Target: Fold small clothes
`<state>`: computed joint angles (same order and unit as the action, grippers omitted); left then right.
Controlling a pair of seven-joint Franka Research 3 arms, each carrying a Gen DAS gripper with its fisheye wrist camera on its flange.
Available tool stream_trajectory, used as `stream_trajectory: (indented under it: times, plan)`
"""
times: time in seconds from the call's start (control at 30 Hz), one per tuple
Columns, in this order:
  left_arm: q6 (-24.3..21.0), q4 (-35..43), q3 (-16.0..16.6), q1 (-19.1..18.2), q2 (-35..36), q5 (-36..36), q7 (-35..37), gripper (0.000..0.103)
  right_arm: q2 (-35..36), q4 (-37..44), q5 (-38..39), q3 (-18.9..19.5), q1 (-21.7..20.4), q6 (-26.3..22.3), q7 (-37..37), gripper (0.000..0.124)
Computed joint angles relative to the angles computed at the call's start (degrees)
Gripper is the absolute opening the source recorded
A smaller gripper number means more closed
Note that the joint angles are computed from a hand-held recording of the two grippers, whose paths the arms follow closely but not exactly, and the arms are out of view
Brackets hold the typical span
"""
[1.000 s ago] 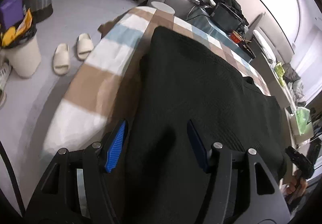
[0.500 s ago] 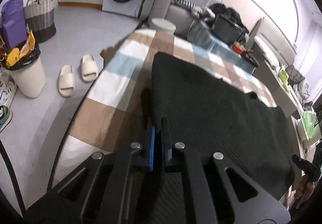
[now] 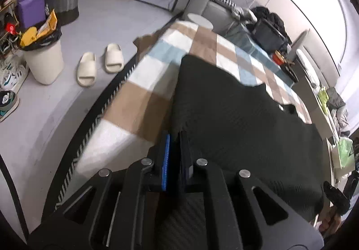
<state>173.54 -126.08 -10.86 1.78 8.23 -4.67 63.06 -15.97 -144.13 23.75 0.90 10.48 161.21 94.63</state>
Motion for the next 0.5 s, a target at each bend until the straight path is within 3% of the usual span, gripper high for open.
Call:
stream_trajectory:
  times: [0.1,0.17,0.23,0.37,0.5]
  plan:
    - [0.6,-2.9,-4.1,2.4,-2.8,-8.0,8.7,0.032,-1.9,-1.2,3.0,-1.9,1.6,-1.6,-3.8,0.054]
    - [1.7,-5.8,-6.5,3.0,-5.7,-18.8,17.6,0.052,-4.0,-2.9,6.1,-3.1,2.7,-2.3,-6.7,0.054]
    - [2.3,-8.9,-7.0,1.3,-8.6,-27.9,24.8,0.055,-6.3,-5.0,10.9,-5.2,4.8,-3.3,-10.7,0.054]
    - [0.3,-14.1,-4.6,-4.0,-13.8,-35.2,30.0,0.055,-9.5,-7.6,19.0,-7.6,7.8,-5.0,-19.6,0.054]
    - [1.5,-18.1,-1.2,-10.6,-17.4,-42.0,35.3,0.055,-12.4,-9.7,23.1,-6.3,8.9,-4.1,-25.9,0.053]
